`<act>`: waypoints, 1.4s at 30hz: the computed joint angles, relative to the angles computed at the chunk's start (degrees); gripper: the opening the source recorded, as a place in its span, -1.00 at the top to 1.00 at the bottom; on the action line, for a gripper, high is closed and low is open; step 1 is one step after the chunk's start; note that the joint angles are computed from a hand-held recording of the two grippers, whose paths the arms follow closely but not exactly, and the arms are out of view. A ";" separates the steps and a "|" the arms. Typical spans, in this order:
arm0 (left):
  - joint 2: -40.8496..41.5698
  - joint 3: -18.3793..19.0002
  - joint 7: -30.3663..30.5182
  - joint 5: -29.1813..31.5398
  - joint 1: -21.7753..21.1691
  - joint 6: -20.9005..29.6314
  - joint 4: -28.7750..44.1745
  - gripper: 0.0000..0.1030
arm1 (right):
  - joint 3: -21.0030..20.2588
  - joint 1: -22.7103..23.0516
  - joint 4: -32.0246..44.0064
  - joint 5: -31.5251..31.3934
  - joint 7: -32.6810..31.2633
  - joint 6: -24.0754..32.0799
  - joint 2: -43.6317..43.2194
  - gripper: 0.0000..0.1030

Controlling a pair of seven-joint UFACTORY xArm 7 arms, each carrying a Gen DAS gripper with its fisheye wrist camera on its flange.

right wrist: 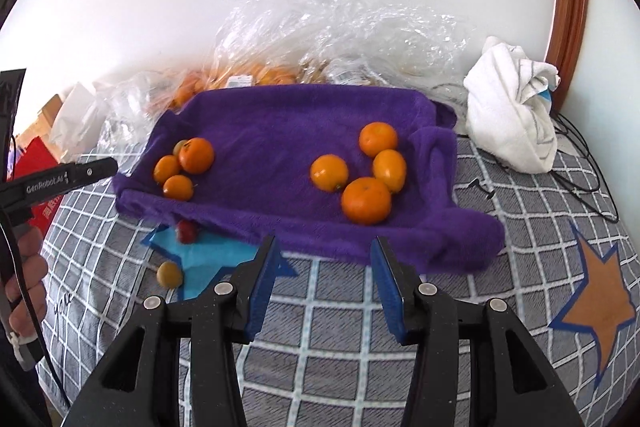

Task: Organize fruits
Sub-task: 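Withdraw both open tools toward the remaining fruits on the star mat, then grasp the yellow fruit with the right tool while the left tool grasps the red apple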

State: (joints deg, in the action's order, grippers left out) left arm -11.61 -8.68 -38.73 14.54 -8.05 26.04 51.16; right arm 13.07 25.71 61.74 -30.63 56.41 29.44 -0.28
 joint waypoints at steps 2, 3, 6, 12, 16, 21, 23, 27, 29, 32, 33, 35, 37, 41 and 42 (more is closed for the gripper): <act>-2.83 0.04 -0.59 0.41 0.38 0.15 -3.54 0.17 | 0.43 0.51 -0.17 0.78 0.38 -0.25 0.31 0.26; -3.99 -0.06 -0.92 0.53 0.67 0.47 -5.00 0.17 | 0.57 0.77 -0.25 1.29 0.29 -0.72 0.49 0.31; -6.36 0.18 -0.32 0.07 1.23 1.19 -8.70 0.17 | 1.06 1.94 -0.13 0.67 1.08 -1.88 1.34 0.32; -9.03 0.08 0.05 -0.49 2.98 0.41 -14.39 0.17 | 0.91 5.13 2.86 3.22 -2.62 -5.35 6.72 0.31; -10.61 -2.57 -1.83 4.32 6.12 -2.43 -16.91 0.09 | -0.19 8.00 7.18 4.01 -4.81 -4.97 11.40 0.32; -11.85 -5.29 -4.43 9.56 8.75 -4.93 -18.83 0.01 | -2.15 11.09 11.18 4.78 -5.84 -5.19 15.31 0.32; -11.85 -4.66 -3.72 9.15 8.03 -4.91 -18.83 -0.06 | -2.89 12.14 13.00 4.77 -6.39 -4.40 16.93 0.32; -11.73 -3.59 -2.45 7.75 7.29 -5.77 -19.15 -0.17 | -4.38 13.69 14.78 4.41 -6.02 -3.29 18.88 0.41; -11.55 -3.69 -2.01 7.52 7.19 -5.85 -19.13 -0.25 | -5.44 14.52 14.01 2.90 -4.40 -4.00 18.38 0.53; -11.15 -4.63 -2.08 8.35 7.58 -4.81 -18.54 -0.32 | -5.35 13.94 11.90 3.70 -4.03 -4.78 16.64 0.53; -11.00 -4.94 -2.33 8.78 7.73 -4.41 -18.30 -0.33 | -5.69 14.04 10.93 2.93 -2.95 -4.96 15.77 0.53; -11.03 -5.00 -2.75 9.16 7.70 -4.17 -18.28 -0.36 | -6.04 13.81 8.49 0.97 -0.95 -5.14 13.50 0.53; -11.12 -4.53 -2.77 8.94 7.40 -4.39 -18.47 -0.38 | -6.35 13.36 5.74 -2.48 1.63 -4.71 10.76 0.53; -11.15 -4.33 -2.68 8.76 7.25 -4.56 -18.54 -0.38 | -5.77 11.71 1.11 -10.86 7.53 -0.91 5.73 0.53; -11.15 -4.33 -2.67 8.80 7.26 -4.52 -18.54 -0.38 | -5.45 10.91 -0.52 -12.14 8.67 -0.72 4.28 0.53</act>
